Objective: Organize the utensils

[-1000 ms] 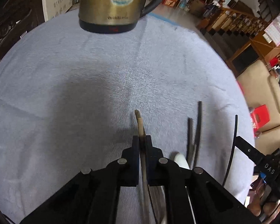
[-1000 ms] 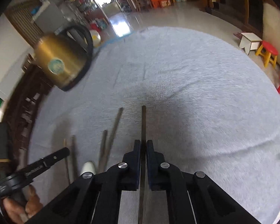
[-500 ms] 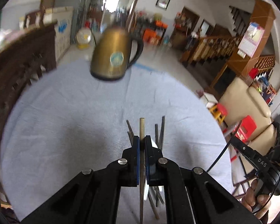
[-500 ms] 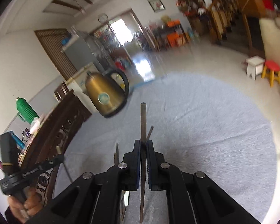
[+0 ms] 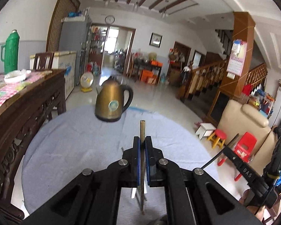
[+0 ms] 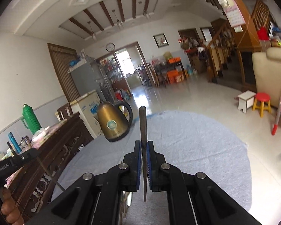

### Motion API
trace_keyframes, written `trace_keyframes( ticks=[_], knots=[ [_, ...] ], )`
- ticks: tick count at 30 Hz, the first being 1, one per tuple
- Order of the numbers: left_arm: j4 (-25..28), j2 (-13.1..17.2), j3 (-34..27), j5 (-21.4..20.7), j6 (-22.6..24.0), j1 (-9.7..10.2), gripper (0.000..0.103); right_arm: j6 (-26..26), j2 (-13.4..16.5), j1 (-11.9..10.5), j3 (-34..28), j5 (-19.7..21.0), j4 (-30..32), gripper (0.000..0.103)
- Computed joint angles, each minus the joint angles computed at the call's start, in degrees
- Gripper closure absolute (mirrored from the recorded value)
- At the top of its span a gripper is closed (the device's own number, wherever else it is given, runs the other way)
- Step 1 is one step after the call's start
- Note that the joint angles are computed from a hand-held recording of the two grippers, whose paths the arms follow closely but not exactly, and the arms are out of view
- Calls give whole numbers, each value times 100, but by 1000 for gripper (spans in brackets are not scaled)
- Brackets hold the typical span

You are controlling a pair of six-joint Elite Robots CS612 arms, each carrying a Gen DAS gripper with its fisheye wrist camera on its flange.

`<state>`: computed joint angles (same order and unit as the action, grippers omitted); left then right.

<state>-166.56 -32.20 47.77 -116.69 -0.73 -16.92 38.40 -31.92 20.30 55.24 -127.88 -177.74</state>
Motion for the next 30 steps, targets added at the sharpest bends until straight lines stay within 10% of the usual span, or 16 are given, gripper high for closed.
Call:
trace_keyframes(
  ticks=[13, 30],
  knots=[
    [-880, -515, 871, -559, -278, 110, 98, -837, -141, 284, 55, 29, -1219, 97],
    [-142, -719, 1289, -279, 93, 61, 98, -668, -181, 395, 314, 410, -310, 97]
  ],
)
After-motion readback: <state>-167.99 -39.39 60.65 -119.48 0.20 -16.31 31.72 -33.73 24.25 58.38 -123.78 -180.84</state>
